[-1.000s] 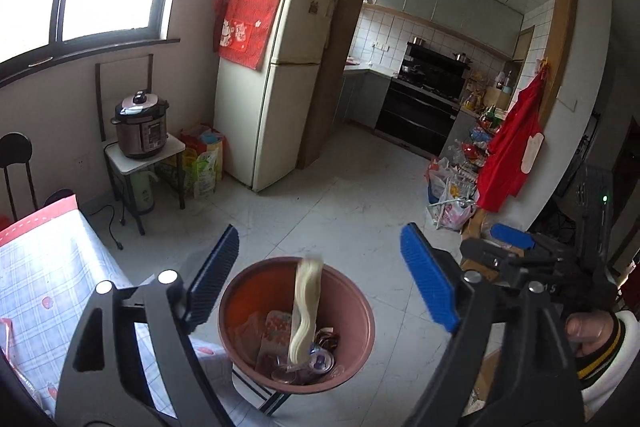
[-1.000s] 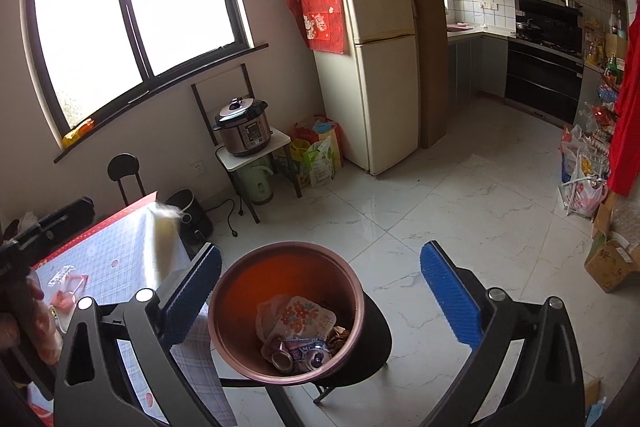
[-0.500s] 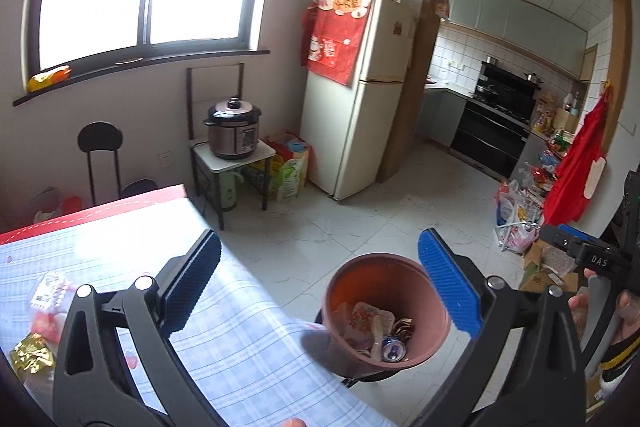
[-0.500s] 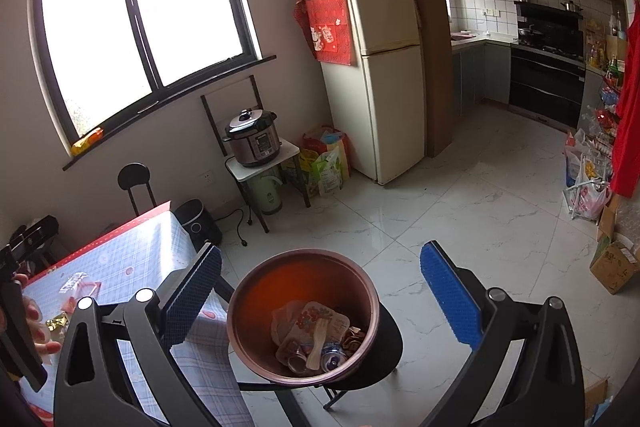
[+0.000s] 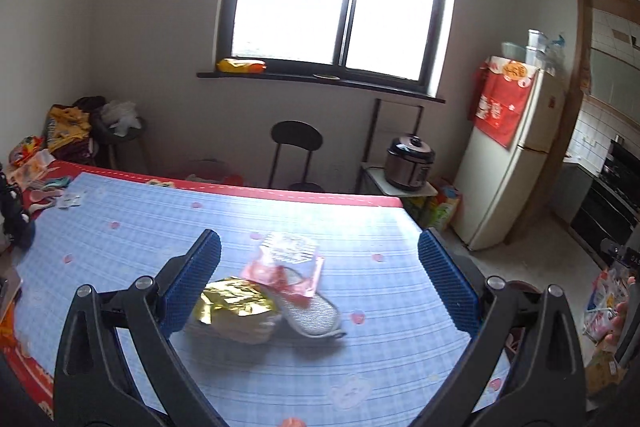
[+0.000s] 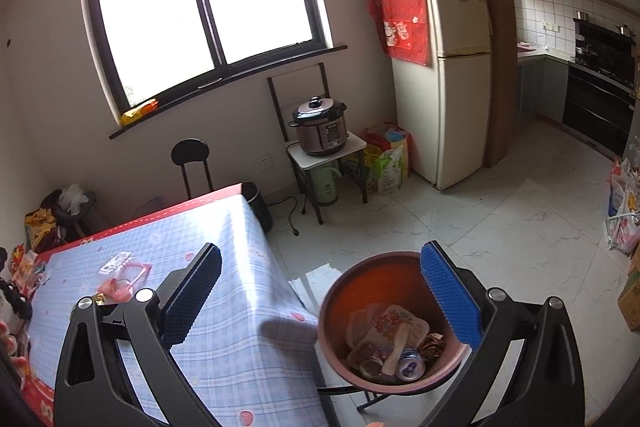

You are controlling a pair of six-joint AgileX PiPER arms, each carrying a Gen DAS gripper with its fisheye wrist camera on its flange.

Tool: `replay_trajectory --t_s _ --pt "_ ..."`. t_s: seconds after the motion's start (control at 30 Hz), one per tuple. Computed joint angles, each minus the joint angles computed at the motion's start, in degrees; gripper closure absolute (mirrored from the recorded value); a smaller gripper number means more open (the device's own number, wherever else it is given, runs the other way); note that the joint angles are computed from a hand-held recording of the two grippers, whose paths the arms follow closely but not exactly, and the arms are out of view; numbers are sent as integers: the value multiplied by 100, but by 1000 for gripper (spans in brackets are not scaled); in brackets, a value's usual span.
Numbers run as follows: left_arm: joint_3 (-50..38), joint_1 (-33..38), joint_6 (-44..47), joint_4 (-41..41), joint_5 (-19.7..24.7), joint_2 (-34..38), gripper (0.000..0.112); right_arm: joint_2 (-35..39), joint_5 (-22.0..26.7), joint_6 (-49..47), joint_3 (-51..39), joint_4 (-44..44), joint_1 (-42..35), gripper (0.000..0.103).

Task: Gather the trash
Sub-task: 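Return both tools over the table toward the gold foil bag, then grasp the gold foil bag with the left tool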

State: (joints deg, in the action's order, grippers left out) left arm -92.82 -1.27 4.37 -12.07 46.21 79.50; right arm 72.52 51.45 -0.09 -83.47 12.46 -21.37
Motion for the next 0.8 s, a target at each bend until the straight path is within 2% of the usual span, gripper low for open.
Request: replay_trajectory --t_s 0.07,0.17,0.37,0.6,0.8 --pt "217 730 581 -518 -19 -147 15 88 -8 614 -154 -548 722 5" --pt "266 1743 1502 -1372 287 -105 15 335 86 1436 -429 -1284 1746 5" --pt "334 2943 2537 -2295 685 346 15 1233 509 2549 -1356 -2269 3230 5" --pt "178 2904 3072 -2384 1040 1204 15 2366 945 3065 -2395 -2507 4052 5" --pt "545 2369 4167 -2201 497 1648 15 3170 1344 3464 -3140 -2759 4590 5"
